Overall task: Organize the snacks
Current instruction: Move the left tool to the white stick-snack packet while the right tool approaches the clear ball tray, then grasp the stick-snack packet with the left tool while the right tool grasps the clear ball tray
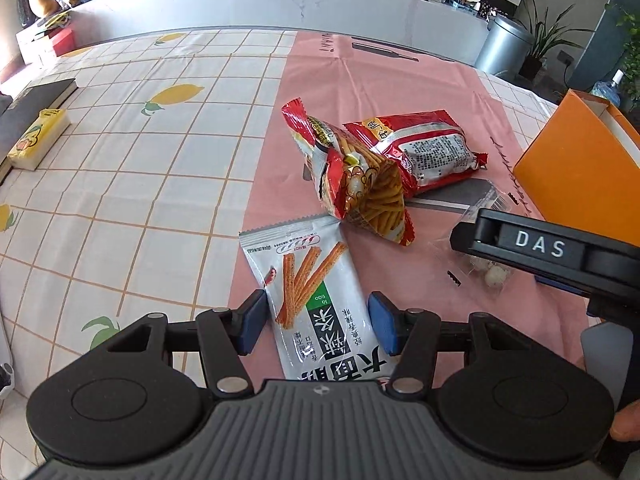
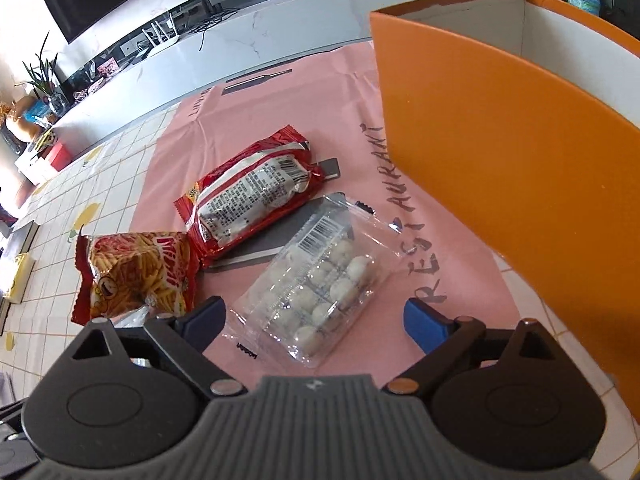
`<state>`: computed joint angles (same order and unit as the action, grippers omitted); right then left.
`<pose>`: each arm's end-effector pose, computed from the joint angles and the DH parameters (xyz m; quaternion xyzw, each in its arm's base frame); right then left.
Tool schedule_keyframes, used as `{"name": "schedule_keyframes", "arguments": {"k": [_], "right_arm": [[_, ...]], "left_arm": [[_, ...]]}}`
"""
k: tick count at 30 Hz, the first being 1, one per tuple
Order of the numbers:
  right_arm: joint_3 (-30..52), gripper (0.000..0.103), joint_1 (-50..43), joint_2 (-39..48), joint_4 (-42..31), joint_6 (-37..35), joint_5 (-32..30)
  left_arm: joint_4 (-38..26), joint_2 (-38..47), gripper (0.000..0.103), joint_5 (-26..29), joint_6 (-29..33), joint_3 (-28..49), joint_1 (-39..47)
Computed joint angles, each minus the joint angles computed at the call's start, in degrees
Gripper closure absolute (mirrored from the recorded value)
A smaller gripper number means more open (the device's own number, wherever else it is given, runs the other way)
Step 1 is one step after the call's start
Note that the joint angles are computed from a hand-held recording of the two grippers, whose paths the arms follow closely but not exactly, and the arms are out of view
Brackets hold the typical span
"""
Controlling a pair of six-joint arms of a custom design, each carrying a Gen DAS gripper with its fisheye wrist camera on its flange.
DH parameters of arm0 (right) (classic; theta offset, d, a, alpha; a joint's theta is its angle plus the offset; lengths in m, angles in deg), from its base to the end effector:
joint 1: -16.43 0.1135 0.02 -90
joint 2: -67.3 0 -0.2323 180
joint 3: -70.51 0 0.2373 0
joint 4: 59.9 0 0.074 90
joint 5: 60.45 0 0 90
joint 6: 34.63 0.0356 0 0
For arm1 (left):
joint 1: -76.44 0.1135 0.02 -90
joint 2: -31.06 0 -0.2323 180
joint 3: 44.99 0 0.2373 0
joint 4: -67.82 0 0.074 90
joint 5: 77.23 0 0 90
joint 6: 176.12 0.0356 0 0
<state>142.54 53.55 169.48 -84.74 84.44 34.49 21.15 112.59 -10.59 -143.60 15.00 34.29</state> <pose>0.2706 0.2009 0.1317 -0.0539 0.9514 0.1297 0.2742 0.1919 -0.1547 0.1571 -0.1662 0.9479 -0.0131 0.2713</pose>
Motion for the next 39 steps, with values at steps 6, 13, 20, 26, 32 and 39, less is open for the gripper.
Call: {"name": "schedule_keyframes", "arguments": {"k": [6, 13, 20, 26, 32, 39], "right_arm": [[2.28, 0.01, 1.56, 2.87, 0.19, -2.9, 3.59], [-4.21, 0.045, 0.7, -3.51, 1.36, -13.61, -0.93], [-12.08, 0.059, -1.92, -12.07, 0.27, -20.11, -3.94], [-18.31, 0.059, -4.1, -19.79, -1.91, -23.63, -6.93], [-22.31, 0.027, -3.68, -24.85, 1.69, -21.78, -4.98], [-16.94, 0.02, -5.09, -15.78, 3.43, -13.69, -4.98]], "left_arm": [[1.07, -1.61, 0.04, 0.28, 1.31, -1.67, -0.09], [0.57, -2.18, 0.04, 0.5, 1.84, -1.84, -1.02], [0.58, -3.31, 0.04, 0.98, 1.64, -2.7, -2.12], [3.76, -4.55, 0.04, 1.41, 2.14, -4.51, -3.5], [0.24, -1.67, 0.025, -0.72, 0.12, -1.6, -5.29], [-9.18, 3.31, 0.01, -2.2, -6.14, 4.2, -7.17]]}}
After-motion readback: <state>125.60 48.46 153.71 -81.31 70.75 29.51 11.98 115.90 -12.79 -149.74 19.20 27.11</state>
